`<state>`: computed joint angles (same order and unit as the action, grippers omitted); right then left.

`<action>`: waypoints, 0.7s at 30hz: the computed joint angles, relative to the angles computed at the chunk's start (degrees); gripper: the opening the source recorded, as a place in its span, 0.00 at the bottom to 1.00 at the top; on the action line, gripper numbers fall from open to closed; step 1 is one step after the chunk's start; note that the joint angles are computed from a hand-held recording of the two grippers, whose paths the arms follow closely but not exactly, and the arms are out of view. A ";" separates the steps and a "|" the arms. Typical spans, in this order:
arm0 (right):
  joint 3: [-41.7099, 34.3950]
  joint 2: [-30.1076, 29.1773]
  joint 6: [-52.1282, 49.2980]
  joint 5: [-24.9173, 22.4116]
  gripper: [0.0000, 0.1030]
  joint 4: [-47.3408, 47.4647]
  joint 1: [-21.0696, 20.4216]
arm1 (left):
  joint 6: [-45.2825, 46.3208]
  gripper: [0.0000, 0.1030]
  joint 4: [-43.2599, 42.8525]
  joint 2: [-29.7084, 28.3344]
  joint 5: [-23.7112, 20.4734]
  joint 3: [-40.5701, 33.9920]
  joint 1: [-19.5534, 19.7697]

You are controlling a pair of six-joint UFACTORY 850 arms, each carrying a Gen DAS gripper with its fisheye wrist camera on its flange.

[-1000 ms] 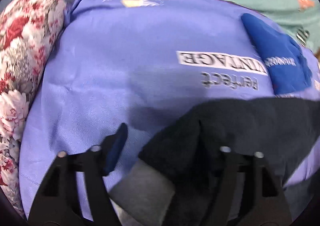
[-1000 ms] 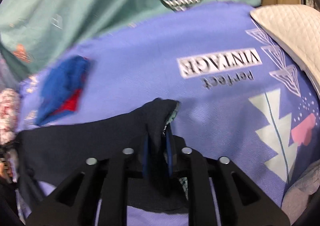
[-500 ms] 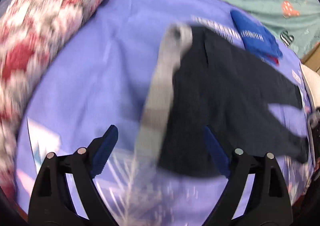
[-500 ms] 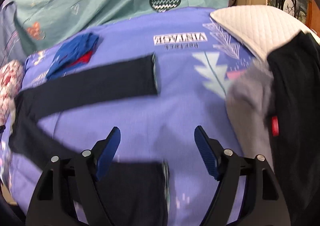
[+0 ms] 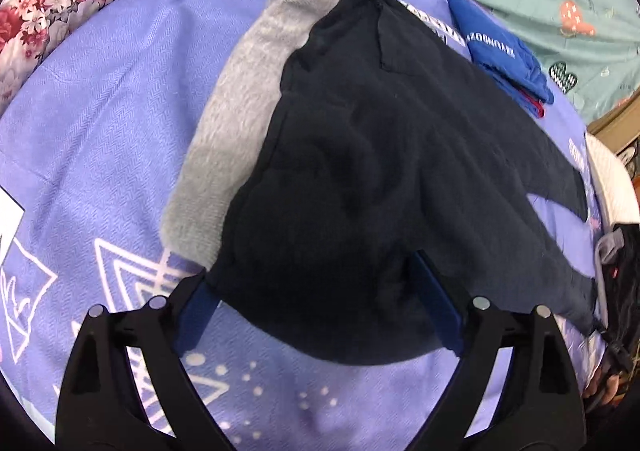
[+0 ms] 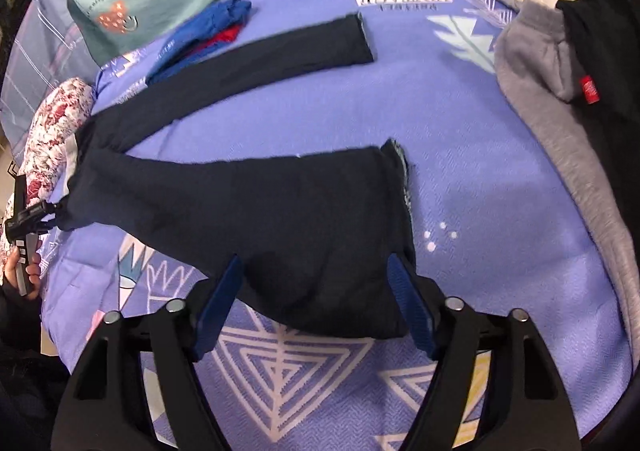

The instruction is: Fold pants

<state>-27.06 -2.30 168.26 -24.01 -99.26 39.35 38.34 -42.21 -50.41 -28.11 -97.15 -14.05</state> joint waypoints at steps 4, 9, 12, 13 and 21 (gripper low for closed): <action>1.93 2.52 7.71 -2.96 0.00 -5.12 -0.45 | 4.49 0.30 -5.04 1.56 1.16 1.91 0.48; 3.47 8.68 1.80 -11.06 0.02 2.35 1.72 | 17.95 0.25 -17.86 5.45 0.75 5.14 0.87; 3.61 9.77 -3.33 -9.72 0.58 10.71 1.72 | 13.84 0.37 -13.94 4.46 -0.98 3.48 0.51; 3.63 9.41 -4.39 -9.80 0.67 12.19 1.82 | 10.73 0.40 -11.10 3.56 -1.40 2.66 0.40; 4.48 3.57 8.71 -4.08 0.72 2.87 2.54 | 6.99 0.85 -11.00 -1.26 -3.44 -1.23 -0.19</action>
